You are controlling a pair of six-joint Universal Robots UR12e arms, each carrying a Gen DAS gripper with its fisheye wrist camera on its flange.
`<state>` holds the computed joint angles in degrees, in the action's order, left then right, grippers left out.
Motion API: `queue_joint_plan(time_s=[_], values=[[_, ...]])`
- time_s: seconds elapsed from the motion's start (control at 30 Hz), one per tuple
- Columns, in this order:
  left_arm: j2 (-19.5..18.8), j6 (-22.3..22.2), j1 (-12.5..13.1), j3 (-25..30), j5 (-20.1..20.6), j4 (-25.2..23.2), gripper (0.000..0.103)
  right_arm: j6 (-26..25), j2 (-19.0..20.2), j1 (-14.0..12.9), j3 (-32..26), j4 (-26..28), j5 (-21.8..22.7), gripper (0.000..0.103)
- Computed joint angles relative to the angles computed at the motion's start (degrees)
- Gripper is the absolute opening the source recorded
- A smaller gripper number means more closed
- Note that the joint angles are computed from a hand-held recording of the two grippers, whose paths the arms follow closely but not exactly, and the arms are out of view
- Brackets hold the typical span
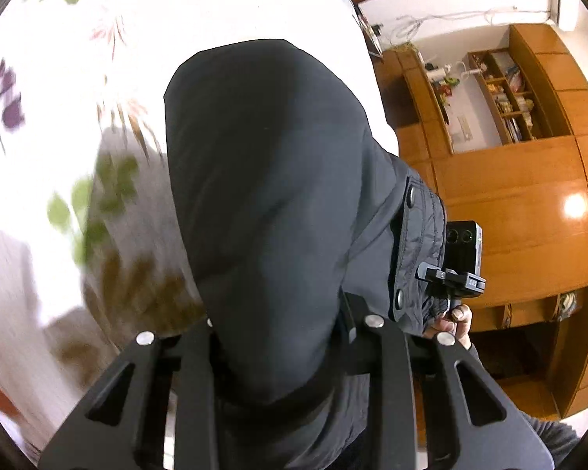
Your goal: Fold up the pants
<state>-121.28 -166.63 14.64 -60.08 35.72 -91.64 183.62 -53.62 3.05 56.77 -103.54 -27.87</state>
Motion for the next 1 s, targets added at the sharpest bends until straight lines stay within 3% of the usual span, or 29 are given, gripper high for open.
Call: queue_joint_plan(time_s=[0.27, 0.33, 0.43, 0.6, 0.7, 0.77, 0.83, 0.87, 0.93, 1.0], values=[[-11.6, -5.1, 1.0, 16.0, 1.2, -2.5, 0.029, 1.1, 16.7, 1.8, -27.6, 11.2, -2.5, 0.037], [-13.5, -5.7, 1.2, 18.0, 1.5, -3.5, 0.029, 2.6, 17.9, 3.0, -29.0, 11.5, -3.2, 0.037], [-15.3, -5.9, 1.3, 19.4, 2.1, -5.0, 0.030, 2.6, 19.1, 3.2, -29.5, 13.2, -3.7, 0.037], [-16.1, -3.8, 2.0, 19.2, -0.5, -6.4, 0.035, 2.3, 19.6, 2.6, -28.1, 13.7, -1.5, 0.039], [-15.2, -4.3, 2.3, 16.6, -0.5, -4.9, 0.043, 2.1, 20.5, 2.4, -29.3, 15.0, -0.2, 0.045], [-14.4, -5.5, 2.4, 15.0, -0.5, -3.2, 0.055, 2.9, 20.7, 2.1, -29.4, 15.0, 0.6, 0.051], [-13.1, -8.2, 2.5, 13.0, -0.3, 1.5, 0.061, 5.8, 18.5, 1.7, -24.6, 9.0, 0.8, 0.055], [-12.4, -9.8, 2.7, 11.8, -0.1, 4.5, 0.072, 8.7, 16.5, 1.3, -20.8, 3.5, 0.9, 0.061], [-10.0, -14.2, 3.0, 8.5, 4.4, 14.4, 0.079, 11.7, 13.8, 0.8, -15.9, -2.9, 0.2, 0.070], [-8.2, -16.0, 3.4, 5.8, 7.1, 18.8, 0.081, 10.4, 11.6, 0.6, -13.1, -3.8, -2.5, 0.071]])
